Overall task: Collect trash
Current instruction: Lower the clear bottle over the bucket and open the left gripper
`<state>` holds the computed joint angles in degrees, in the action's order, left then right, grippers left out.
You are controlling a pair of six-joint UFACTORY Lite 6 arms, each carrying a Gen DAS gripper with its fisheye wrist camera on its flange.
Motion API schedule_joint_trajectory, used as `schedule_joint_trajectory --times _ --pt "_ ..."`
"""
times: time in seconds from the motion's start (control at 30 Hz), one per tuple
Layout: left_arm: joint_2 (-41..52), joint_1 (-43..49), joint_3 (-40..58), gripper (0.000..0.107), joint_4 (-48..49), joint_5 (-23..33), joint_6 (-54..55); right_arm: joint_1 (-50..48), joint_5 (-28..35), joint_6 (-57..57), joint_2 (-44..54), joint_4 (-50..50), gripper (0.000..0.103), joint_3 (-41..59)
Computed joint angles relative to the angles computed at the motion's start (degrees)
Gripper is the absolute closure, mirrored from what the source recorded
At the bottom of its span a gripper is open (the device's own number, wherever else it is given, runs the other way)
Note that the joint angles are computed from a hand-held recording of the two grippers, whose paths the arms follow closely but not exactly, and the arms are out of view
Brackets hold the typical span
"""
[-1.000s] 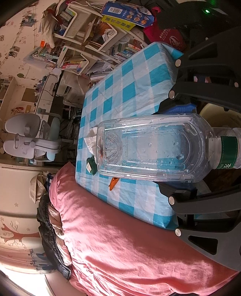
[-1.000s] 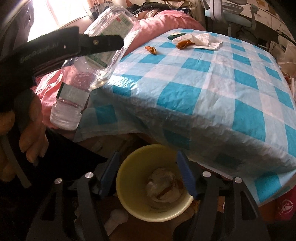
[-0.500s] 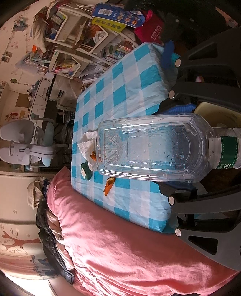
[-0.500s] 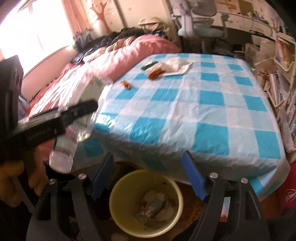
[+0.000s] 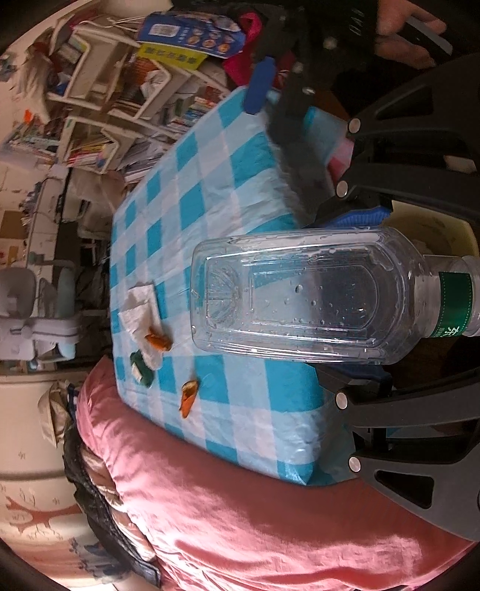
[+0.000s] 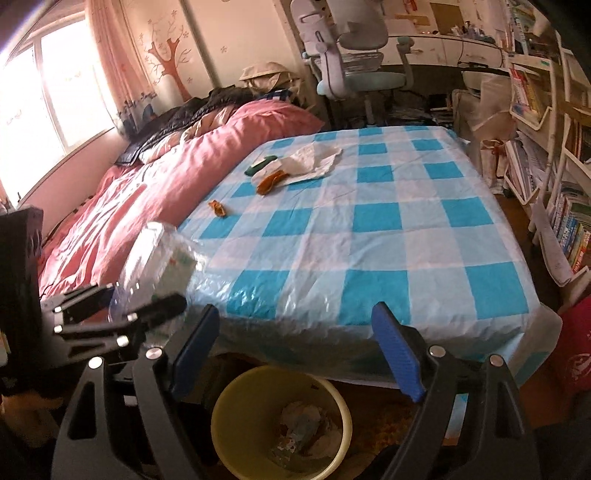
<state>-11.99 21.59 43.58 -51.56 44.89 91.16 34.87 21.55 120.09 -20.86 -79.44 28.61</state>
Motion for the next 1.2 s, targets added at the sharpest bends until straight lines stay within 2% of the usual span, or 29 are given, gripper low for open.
schedule_joint_trajectory --times 0.67,0.73,0.8,1.0,1.2 --pt "-2.5 -7.3 -7.2 0.052 12.2 -5.2 -2.0 -1.2 0.5 1.4 -2.8 0.3 0.021 -1.9" --pt "-3.2 -7.8 -8.1 0.048 12.7 -5.6 -1.7 -1.2 0.5 1.5 -2.8 0.2 0.021 -1.9" --pt "-4.3 -8.1 -8.9 0.038 12.8 -6.2 -1.4 -1.3 0.5 1.6 -2.8 0.1 0.021 -1.9" --pt "-5.6 -8.3 -9.7 0.031 12.4 -7.3 -0.6 -1.5 0.2 1.2 -2.9 0.3 0.021 -2.0" --pt "-5.4 -7.8 -9.3 0.030 11.6 -7.2 -0.2 -1.9 -0.3 1.0 -3.0 0.2 0.020 -2.2"
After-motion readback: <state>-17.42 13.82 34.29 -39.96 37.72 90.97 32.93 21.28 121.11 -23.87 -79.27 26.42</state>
